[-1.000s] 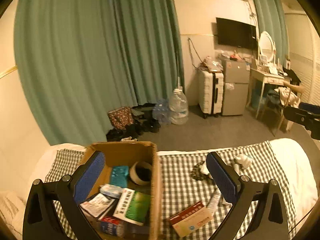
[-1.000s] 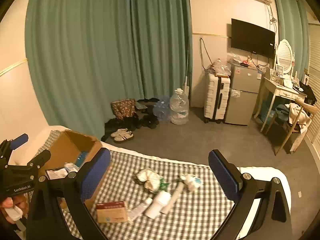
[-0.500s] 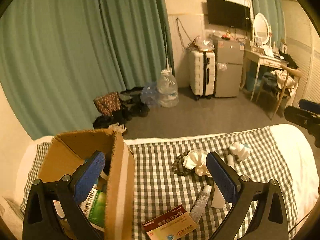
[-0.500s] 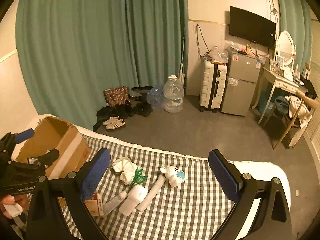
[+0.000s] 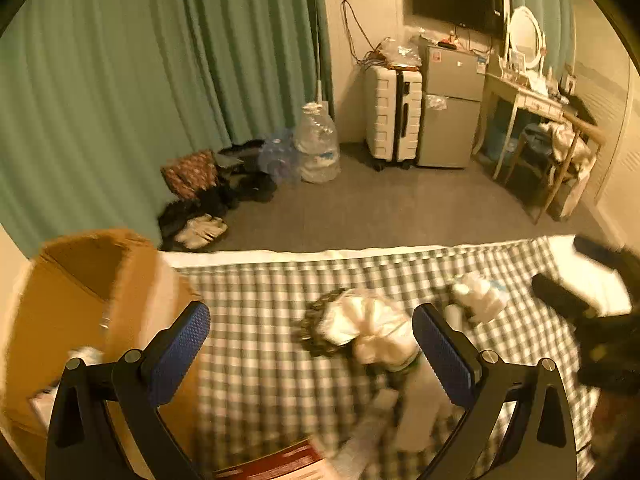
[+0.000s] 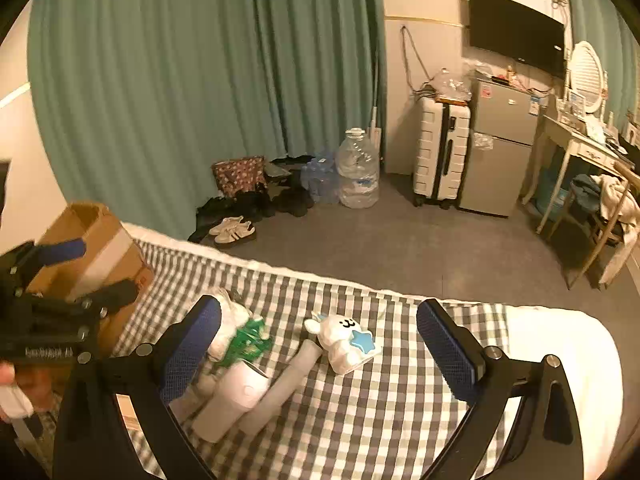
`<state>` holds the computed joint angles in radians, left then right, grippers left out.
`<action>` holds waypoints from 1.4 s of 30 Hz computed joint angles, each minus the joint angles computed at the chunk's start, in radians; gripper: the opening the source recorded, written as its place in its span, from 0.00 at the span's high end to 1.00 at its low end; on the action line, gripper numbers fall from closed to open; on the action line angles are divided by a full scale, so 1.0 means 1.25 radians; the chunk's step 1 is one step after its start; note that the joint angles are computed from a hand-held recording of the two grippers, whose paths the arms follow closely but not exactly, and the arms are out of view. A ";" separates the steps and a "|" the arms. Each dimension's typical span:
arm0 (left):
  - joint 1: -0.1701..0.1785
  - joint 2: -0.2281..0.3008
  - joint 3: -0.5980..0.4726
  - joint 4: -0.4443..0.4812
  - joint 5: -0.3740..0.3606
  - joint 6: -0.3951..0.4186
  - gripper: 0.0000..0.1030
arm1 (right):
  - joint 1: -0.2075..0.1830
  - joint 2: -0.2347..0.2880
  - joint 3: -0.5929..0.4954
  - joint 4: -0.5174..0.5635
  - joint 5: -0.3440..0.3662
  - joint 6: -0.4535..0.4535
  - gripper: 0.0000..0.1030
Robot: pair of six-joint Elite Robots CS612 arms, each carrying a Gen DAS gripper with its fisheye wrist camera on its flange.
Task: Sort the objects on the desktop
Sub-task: 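Move both tools back over the remaining items on the bed, then grasp the white bear figurine with the right tool while the left tool grasps the white cloth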
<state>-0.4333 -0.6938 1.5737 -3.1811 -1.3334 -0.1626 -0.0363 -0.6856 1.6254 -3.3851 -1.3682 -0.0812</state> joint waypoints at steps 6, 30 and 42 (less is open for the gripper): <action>-0.001 0.042 -0.037 0.026 -0.026 0.026 0.00 | -0.004 0.029 -0.037 0.071 -0.022 -0.004 0.05; 0.018 0.110 -0.112 0.073 -0.164 0.047 0.69 | -0.011 0.111 -0.131 0.197 0.016 -0.037 0.07; 0.031 0.121 -0.120 0.088 -0.204 0.026 0.67 | 0.001 0.098 -0.124 0.243 0.009 -0.121 0.39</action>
